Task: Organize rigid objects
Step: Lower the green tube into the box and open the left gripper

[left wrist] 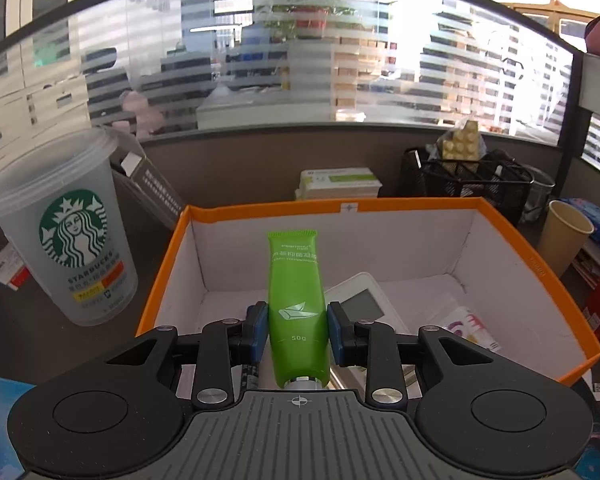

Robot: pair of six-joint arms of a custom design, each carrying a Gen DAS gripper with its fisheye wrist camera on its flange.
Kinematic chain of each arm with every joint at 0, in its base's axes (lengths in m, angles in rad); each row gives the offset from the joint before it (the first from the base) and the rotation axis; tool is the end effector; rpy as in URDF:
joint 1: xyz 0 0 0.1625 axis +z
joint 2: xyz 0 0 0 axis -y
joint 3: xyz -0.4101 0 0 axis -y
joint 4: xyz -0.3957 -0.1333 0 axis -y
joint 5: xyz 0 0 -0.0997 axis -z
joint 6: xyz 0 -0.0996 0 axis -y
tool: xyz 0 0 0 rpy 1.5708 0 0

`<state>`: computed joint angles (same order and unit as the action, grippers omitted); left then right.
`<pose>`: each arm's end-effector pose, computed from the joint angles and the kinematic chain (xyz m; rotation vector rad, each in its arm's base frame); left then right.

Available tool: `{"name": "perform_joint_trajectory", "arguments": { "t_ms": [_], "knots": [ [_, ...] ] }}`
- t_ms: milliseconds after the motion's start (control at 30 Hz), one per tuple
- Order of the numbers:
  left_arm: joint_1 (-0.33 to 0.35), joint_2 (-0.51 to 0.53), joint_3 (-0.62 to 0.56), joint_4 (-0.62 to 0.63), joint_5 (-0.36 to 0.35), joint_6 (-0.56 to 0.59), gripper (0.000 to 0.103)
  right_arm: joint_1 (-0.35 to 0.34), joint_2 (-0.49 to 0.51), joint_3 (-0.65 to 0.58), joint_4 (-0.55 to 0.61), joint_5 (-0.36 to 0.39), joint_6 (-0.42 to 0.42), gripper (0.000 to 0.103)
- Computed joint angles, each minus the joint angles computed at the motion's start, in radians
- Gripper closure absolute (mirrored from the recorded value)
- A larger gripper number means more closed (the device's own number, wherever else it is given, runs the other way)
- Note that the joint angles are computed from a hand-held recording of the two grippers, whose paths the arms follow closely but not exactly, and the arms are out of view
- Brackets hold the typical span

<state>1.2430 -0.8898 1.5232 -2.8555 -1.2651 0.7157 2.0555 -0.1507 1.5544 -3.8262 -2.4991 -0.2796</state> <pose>-0.0753 -0.7285 0.2318 1.1850 2.3340 -0.7885 0.3185 -0.4899 -0.1304 0.3393 -2.1178 1.0510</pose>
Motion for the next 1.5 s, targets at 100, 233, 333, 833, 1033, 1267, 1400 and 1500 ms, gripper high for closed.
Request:
{"name": "perform_joint_trajectory", "arguments": {
  "t_ms": [100, 233, 333, 833, 1033, 1267, 1400, 1500],
  "knots": [
    [0.001, 0.01, -0.013, 0.016, 0.012, -0.006, 0.074, 0.0, 0.0, -0.001, 0.0, -0.001, 0.0, 0.074],
    [0.003, 0.024, -0.03, 0.042, 0.03, -0.01, 0.074, 0.0, 0.0, 0.0, 0.001, -0.001, 0.001, 0.074],
    [0.005, 0.036, -0.051, 0.076, 0.042, -0.029, 0.074, 0.0, -0.004, 0.006, 0.003, 0.003, 0.007, 0.077],
    [0.016, 0.079, -0.134, 0.201, 0.084, -0.082, 0.072, -0.004, -0.014, 0.02, 0.009, 0.016, 0.018, 0.086],
    [0.014, 0.08, -0.139, 0.208, 0.099, -0.088, 0.068, -0.006, -0.021, 0.028, 0.013, 0.029, 0.034, 0.087],
    [0.019, 0.048, -0.105, 0.179, 0.075, -0.078, 0.055, -0.006, -0.031, 0.042, 0.026, 0.039, 0.057, 0.09],
    [0.017, 0.012, -0.064, 0.128, 0.041, -0.041, 0.046, -0.007, -0.041, 0.055, 0.031, 0.051, 0.079, 0.092],
    [0.013, -0.021, -0.025, 0.084, 0.013, -0.01, 0.041, -0.015, -0.054, 0.074, 0.027, 0.076, 0.112, 0.093]
  ]
}}
